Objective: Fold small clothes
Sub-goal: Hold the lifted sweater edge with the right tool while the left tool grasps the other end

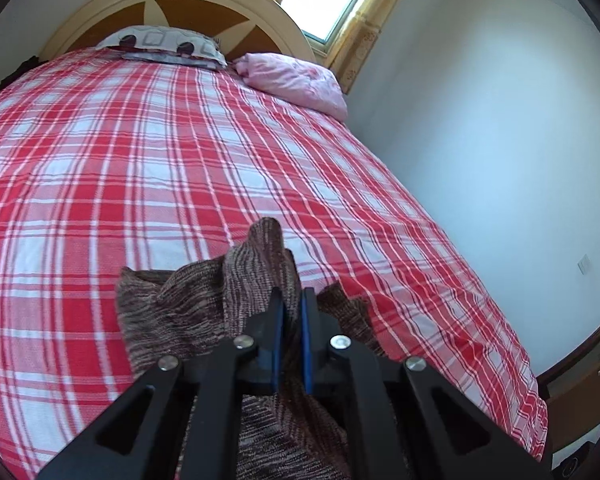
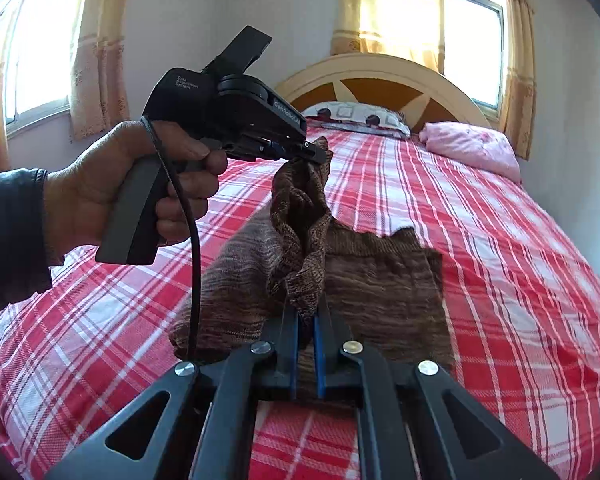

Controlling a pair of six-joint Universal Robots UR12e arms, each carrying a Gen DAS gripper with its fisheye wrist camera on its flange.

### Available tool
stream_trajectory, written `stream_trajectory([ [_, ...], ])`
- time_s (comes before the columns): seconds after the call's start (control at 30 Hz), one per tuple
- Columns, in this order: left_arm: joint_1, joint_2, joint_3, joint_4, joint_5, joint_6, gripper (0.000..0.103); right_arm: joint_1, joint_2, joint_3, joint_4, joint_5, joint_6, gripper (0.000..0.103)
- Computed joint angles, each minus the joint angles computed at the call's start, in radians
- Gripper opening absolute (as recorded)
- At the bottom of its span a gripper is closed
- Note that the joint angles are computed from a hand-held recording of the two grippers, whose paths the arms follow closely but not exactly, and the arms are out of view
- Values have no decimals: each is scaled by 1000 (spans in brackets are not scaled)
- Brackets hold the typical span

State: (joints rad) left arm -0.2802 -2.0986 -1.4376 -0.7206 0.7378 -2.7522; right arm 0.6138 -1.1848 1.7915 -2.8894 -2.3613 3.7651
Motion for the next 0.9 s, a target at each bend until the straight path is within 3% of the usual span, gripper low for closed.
stream_trajectory([
  [0.37, -61, -13, 8, -46, 40, 40, 8, -24, -64, 103, 6, 53, 133, 5],
  [0.57, -94, -13, 9, -67, 93, 80, 8, -44, -88, 159, -28, 135, 212, 5],
  [0.9, -135, -10, -11, 7, 178, 80, 13, -68, -123, 222, -61, 185, 344, 6],
])
